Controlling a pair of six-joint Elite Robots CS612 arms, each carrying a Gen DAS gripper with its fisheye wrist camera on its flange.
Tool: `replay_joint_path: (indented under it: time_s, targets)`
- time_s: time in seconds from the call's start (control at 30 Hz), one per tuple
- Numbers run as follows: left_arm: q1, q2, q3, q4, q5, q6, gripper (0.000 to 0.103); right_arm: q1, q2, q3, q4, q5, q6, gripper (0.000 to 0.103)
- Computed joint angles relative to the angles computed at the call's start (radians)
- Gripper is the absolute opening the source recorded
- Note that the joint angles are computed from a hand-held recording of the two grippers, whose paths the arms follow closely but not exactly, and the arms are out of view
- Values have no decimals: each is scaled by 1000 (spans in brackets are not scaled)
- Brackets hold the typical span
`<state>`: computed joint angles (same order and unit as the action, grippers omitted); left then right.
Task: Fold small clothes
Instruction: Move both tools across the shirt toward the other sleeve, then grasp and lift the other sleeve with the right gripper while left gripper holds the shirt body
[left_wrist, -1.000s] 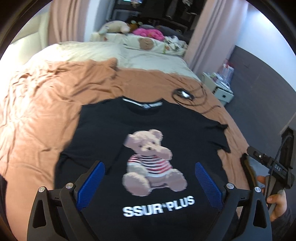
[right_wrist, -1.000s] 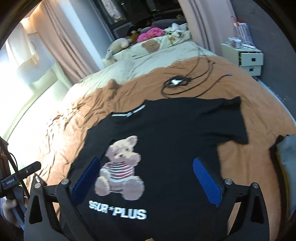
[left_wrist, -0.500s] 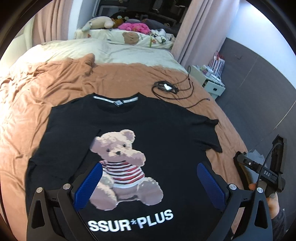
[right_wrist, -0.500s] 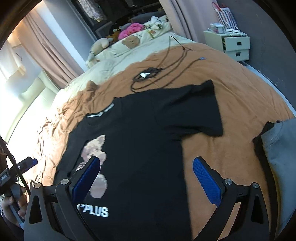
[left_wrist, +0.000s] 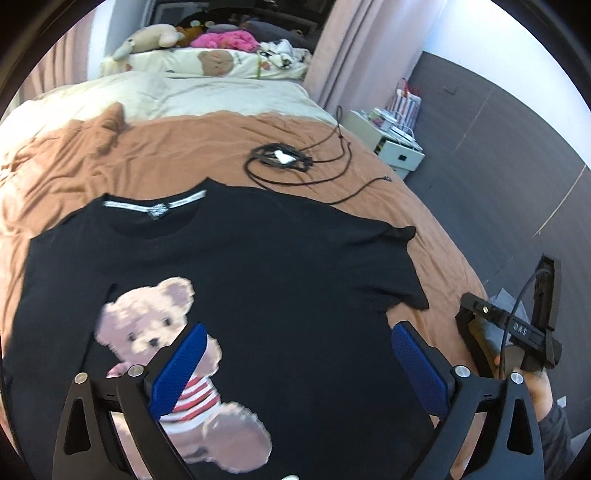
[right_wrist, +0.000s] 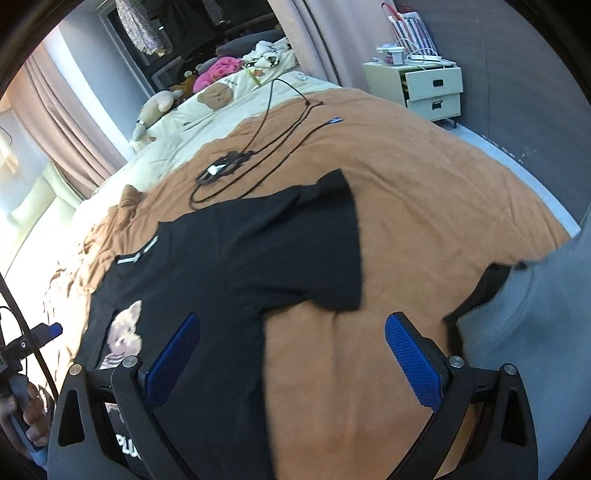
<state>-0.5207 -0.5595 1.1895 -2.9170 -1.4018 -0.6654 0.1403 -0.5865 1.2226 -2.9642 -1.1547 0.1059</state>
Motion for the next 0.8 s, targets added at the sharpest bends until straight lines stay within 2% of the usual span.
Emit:
replay_joint_path:
  time_s: [0.13,0.2,0.3,0.43,0.63,0.73,0.8]
  targets:
    - [9,41,-69,45,-26,13,88,5,42,-86,80,-2,-4,81]
    - [17,64,-105,66,-51,9,82,4,71,-145,138,8,15,67]
    - [23,92,-148,97,-64,9,76,2,125,-249,241,27,46,52]
    - [32,117,-182,122,-80,4,70,5,184,-361,328,20,73,49]
    - [43,147,-224,157,-101,2,56,13,261,-511,422,-19,55,47]
    - [47,164,-254,177,-113,1,50,11,299,-576,433,7,64,46]
    - [50,177,-275,182,-124,-1,47,9,316,-601,440,16,74,34]
